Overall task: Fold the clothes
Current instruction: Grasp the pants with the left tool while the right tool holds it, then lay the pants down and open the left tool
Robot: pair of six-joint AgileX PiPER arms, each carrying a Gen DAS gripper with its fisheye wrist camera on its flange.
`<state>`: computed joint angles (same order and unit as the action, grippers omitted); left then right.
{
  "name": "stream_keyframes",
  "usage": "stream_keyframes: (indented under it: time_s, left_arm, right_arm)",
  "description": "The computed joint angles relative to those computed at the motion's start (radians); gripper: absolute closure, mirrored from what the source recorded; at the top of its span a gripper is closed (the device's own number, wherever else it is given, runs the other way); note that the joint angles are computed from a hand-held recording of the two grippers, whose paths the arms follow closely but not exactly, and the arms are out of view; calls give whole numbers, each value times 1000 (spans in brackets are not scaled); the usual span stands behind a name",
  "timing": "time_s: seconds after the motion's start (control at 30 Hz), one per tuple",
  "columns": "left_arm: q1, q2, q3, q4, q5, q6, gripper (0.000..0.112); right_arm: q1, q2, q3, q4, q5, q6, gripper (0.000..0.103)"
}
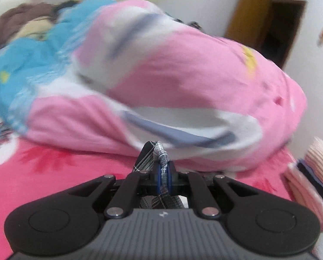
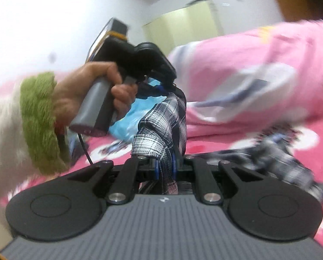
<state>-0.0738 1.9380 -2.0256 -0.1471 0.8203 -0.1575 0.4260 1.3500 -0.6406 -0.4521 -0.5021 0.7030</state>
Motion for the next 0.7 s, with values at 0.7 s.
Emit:
stream_keyframes:
  time_s: [0.7]
  left_arm:
    - [-121,15,109,-75,-26,107,70]
  right_arm:
    - [-579,300,62,-483,-410,623,93]
